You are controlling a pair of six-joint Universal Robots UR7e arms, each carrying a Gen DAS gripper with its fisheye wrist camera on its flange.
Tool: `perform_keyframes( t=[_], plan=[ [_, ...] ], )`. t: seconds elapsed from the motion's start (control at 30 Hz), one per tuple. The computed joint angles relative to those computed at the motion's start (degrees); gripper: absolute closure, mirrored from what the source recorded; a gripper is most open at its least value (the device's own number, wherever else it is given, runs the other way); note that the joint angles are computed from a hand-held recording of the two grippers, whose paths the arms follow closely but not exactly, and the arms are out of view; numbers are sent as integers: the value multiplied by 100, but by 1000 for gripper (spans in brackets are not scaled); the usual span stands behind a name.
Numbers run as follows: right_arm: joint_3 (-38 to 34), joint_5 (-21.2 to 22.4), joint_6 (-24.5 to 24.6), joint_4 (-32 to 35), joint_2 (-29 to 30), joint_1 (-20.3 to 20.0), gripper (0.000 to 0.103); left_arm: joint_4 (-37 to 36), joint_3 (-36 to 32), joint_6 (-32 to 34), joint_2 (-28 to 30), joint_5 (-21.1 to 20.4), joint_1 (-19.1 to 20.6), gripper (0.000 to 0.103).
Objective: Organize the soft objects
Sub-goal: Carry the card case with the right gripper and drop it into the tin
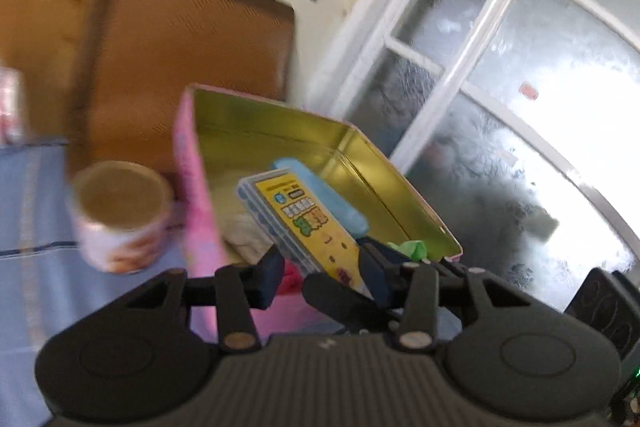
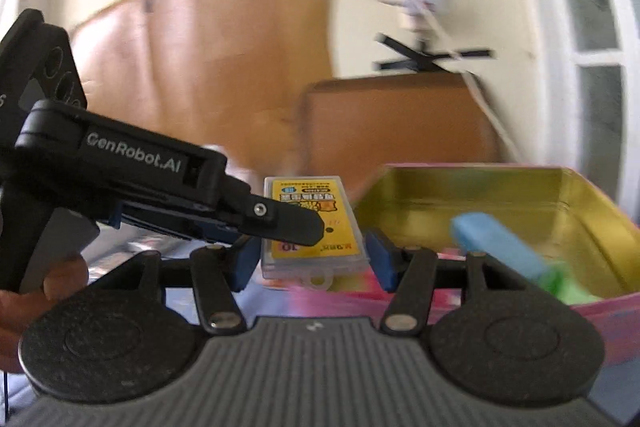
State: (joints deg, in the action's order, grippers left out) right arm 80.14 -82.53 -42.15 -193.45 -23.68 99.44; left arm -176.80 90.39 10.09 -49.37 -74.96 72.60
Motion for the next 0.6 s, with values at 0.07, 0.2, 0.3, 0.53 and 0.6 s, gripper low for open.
perform_keyframes(
  t=[0.07,0.2,0.3,0.53,0.6],
  plan=[
    [-280,-205,82,468,-16,-56,43,308,-441,-5,332,142,-11,52],
    [-1154,-1187,-84,1177,317,-7,43,212,-805,52,686,620,-71,41],
    [-1898,-2095,-839,273,949,113,37,-124,-610,93,616,644,-95,32],
    [-1620,-1778,-528,-508,853,24,38,-929,275,506,113,840,-128,30],
    [-1295,-1428,-263,-681,690,36,38,-1126,570,504,-95,751,-85,30]
  ],
)
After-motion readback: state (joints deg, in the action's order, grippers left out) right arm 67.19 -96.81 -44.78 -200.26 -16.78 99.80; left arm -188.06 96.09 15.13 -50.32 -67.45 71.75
